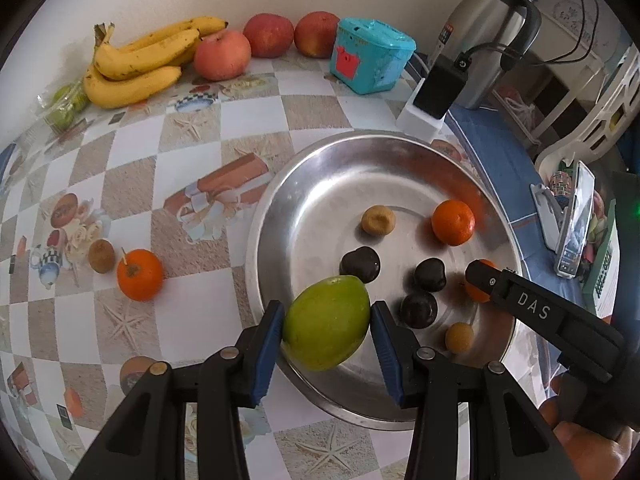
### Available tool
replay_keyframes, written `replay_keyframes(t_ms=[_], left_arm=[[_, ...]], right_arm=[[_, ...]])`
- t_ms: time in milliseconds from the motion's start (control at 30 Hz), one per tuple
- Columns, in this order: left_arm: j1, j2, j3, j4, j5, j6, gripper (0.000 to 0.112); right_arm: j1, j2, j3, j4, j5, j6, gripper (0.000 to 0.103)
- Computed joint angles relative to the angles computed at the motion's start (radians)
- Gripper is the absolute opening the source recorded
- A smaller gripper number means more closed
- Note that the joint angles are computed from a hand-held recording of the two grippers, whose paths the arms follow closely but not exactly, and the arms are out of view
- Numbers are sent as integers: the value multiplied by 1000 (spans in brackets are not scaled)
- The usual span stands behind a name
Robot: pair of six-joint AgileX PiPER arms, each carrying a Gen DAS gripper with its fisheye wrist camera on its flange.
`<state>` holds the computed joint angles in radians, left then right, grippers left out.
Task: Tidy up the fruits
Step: 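Carry the mandarin with the right gripper while the left carries the green fruit over the plate, then open the left gripper dropping the green fruit while the right releases the mandarin into the plate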
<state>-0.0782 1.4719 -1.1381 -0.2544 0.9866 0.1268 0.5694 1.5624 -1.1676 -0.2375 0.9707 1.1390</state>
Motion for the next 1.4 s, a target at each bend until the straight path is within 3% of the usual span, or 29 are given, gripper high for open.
replay_keyframes(t_ms=[600,667,767,1400], left_arm=[[-18,18,9,1,13,6,48],[-13,19,8,-8,17,12,48],[-4,16,0,-21,21,25,49],[120,-7,-47,-33,46,4,71]], right_arm=[[-8,0,9,22,-8,0,39],[-6,-1,7,17,-3,2,40],[-4,-5,1,10,6,7,51],[53,-41,-73,-55,58,33,52]])
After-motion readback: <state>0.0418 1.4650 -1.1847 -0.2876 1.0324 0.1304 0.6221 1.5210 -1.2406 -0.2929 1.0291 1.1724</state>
